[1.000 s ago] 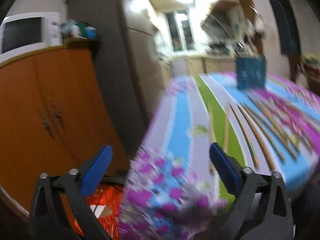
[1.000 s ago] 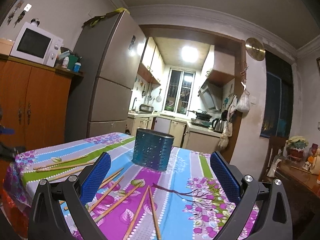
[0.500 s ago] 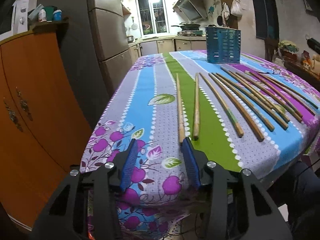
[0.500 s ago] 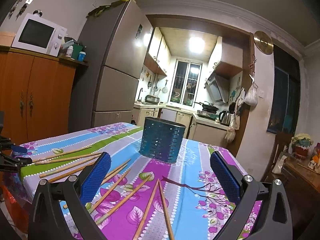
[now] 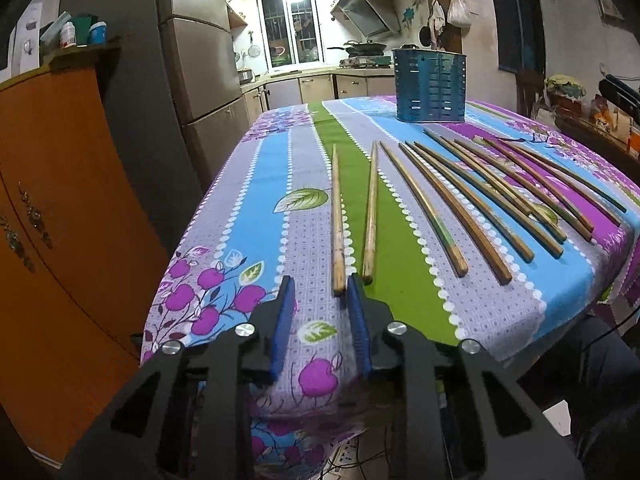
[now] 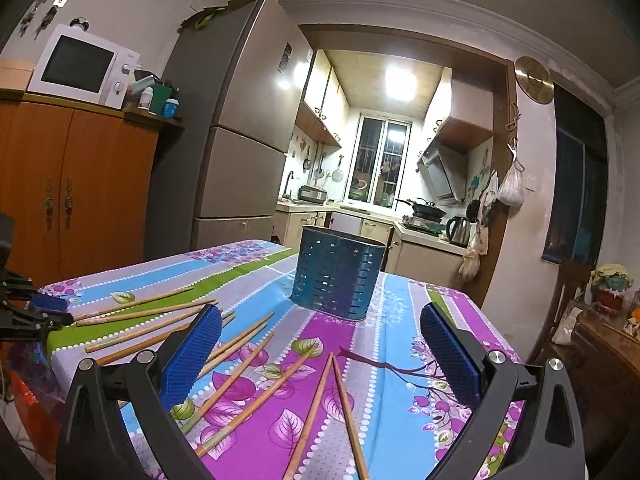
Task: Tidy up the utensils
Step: 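Lower the left gripper onto a wooden chopstick and close on it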
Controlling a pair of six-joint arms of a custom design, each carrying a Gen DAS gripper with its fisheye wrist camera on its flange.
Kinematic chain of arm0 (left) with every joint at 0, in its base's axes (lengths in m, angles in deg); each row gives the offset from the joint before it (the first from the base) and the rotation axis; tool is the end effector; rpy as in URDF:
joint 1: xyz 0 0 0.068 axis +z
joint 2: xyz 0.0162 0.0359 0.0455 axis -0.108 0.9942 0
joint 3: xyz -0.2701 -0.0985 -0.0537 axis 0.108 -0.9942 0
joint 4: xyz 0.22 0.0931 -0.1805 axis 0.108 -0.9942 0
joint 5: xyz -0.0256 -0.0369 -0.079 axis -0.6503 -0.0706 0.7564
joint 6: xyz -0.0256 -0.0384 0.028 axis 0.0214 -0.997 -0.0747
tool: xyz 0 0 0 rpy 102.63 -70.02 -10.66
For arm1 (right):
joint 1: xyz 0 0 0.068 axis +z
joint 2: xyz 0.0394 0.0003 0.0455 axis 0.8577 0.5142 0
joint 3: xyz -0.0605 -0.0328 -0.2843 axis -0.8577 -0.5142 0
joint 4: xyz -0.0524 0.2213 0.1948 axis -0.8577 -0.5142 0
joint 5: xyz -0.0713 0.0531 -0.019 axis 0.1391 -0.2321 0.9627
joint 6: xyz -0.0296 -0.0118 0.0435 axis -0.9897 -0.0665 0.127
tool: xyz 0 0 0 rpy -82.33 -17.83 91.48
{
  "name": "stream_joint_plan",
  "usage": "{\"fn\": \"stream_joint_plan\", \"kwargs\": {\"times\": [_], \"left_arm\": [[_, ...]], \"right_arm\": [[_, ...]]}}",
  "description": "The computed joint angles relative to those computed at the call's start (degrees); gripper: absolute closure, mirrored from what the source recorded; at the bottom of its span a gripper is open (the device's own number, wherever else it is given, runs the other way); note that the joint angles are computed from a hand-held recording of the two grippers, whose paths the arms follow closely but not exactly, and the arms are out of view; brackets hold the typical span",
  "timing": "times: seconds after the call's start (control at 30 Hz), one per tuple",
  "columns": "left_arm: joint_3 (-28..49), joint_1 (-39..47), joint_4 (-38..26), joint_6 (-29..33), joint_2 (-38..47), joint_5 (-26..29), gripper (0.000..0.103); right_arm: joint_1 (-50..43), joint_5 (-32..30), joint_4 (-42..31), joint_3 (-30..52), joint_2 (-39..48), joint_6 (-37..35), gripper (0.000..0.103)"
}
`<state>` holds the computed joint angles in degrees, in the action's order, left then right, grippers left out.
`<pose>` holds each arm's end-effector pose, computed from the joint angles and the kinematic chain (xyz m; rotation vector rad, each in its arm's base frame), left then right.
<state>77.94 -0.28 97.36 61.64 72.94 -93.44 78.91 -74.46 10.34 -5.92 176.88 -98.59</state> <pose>0.2159 0.0287 0.1394 -0.1832 2.2065 0.2642 0.3003 0.1168 0.1770 -0.6336 1.5967 0.2795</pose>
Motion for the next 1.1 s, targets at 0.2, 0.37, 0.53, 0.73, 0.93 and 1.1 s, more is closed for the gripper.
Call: {"fn": "stream_joint_plan", "kwargs": {"times": [0.2,0.37,0.53,0.73,0.93,1.1], "left_arm": [[1.44,-0.94,3.09,0.33,4.06,-0.23,0.078],[0.89,-0.39,5.72,-0.27,5.08,1.37,0.087],[-0.28,-1.53,7.26,-0.28,4.66,0.22,0.097],[-0.76,-2.41,8.75,0.14,5.13,-1.29,0.097],[-1.67,-1.91,10.58,-0.29,5.11,-0.62,0.097],[-1.48,-2.1,10.5,-1.27,5.26,-0.81,0.097]], "right_arm": [[-0.19,-0.36,-0.15,-0.2,0.33,0.11,0.003],[-0.44,-1.72,0.62,-0.78,0.64,0.32,0.003],[-1.46,-3.54,1.11,-1.82,0.9,0.83,0.004],[-6.63,-8.05,1.17,-4.29,-0.29,0.41,0.008],[-19.12,-13.76,-4.85,-6.08,0.25,-2.84,0.037],[-23.22,-18.2,-11.12,-6.15,1.51,-7.78,0.075]]}}
